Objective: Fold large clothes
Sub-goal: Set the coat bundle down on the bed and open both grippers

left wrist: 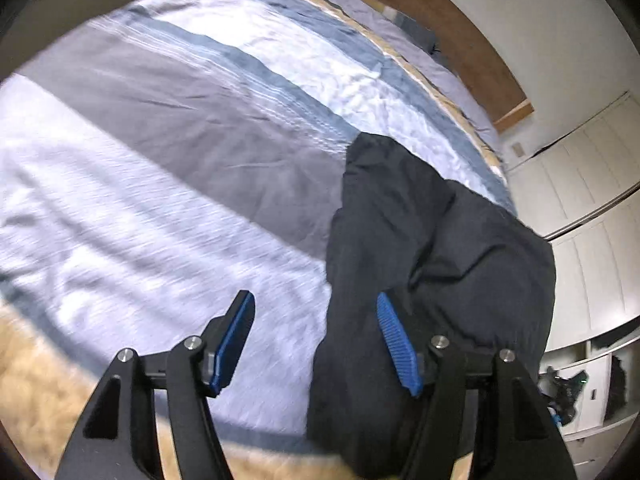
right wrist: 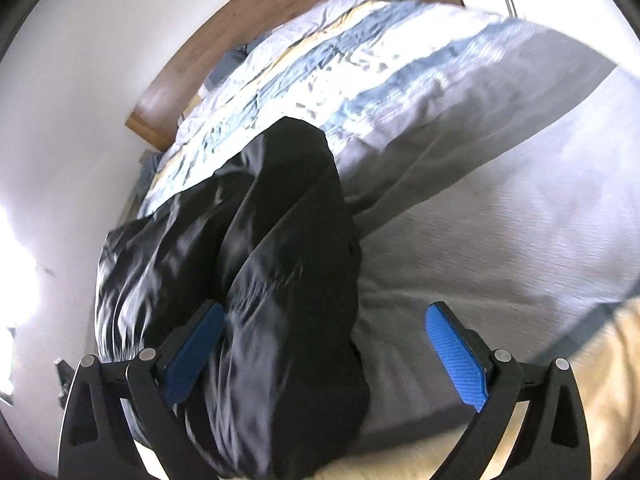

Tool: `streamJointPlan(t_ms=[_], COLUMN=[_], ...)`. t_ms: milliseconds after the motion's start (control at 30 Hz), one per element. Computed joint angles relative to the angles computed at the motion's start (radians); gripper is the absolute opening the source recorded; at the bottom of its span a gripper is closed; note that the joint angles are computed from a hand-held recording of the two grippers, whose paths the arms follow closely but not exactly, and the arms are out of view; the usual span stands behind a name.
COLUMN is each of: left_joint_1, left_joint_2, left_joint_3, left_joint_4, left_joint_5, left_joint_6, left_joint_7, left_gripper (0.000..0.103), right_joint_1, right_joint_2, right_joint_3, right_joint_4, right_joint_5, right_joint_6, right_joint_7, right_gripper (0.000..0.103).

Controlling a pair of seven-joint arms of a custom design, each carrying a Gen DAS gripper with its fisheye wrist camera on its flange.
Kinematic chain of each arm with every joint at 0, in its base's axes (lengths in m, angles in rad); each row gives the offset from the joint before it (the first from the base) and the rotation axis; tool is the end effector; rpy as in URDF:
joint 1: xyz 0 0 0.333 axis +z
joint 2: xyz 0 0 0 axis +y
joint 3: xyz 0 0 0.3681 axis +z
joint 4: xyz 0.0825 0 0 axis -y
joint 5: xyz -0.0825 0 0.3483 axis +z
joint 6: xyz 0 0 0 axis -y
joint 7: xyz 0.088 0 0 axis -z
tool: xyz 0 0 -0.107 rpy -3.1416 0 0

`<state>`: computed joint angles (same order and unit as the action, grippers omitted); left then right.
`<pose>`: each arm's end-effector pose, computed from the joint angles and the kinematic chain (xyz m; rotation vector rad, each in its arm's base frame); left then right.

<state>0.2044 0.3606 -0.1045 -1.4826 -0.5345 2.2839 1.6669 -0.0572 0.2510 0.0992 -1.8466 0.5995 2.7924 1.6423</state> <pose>0.6868 0.0706 0.5795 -2.3692 1.7777 -1.0217 0.6464 -0.0058 0.5325 -1.1712 2.0580 -0.1689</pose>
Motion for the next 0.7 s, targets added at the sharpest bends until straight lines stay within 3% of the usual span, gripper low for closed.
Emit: streamJointPlan(t_ms=[33, 67, 133, 233, 333, 500, 533, 700], left_joint_1=[0.003, 0.018, -0.013, -0.023, -0.075, -0.137, -0.143, -0.185], left_joint_2=[-0.047, -0.081, -0.111, -0.212, -0.343, -0.504, -0.526, -0.659], left_joint_3=[0.006, -0.005, 0.011, -0.002, 0.007, -0.004, -0.014, -0.062], left_joint_4=[-0.062, -0.089, -0.124, -0.244, -0.397, -0.576, -0.598, -0.729], left_joint_5=[-0.014, -0.008, -0.019, -0.02, 0.004, 0.099, 0.142, 0.256], left_joint_6=[0.03, 0.006, 0.054, 0.12, 0.198, 0.32, 0.328, 0.388], left_joint_7=[0.01, 0.01, 0.012, 0.019, 0.018, -0.044, -0.068, -0.131], left_gripper=[0.062, 0.062, 0.062, 0.062, 0.062, 0.064, 0.07, 0.07], right_joint_1=[0.011, 0.014, 0.045, 0.081, 0.143, 0.203, 0.199, 0.195], right_joint_2=[-0.024, -0.043, -0.082, -0.167, -0.248, -0.348, -0.363, -0.421], right_joint_3=[-0.005, -0.005, -0.021, -0.026, -0.04, -0.037, -0.019, 0.048], right_joint_4=[-0.025, -0.052, -0.088, -0.195, -0.29, -0.377, -0.391, -0.434], right_joint_5=[-0.018, -0.021, -0.08, -0.112, -0.171, -0.444, -0.531, -0.822], right_joint_6=[0.011, 0.021, 0.029, 0.08, 0.136, 0.139, 0.138, 0.14], right_joint_7=[0.01, 0.002, 0.026, 0.017, 0.063, 0.296, 0.363, 0.595], right_gripper=[0.1, 0.1, 0.1, 0.1, 0.102, 0.102, 0.102, 0.103])
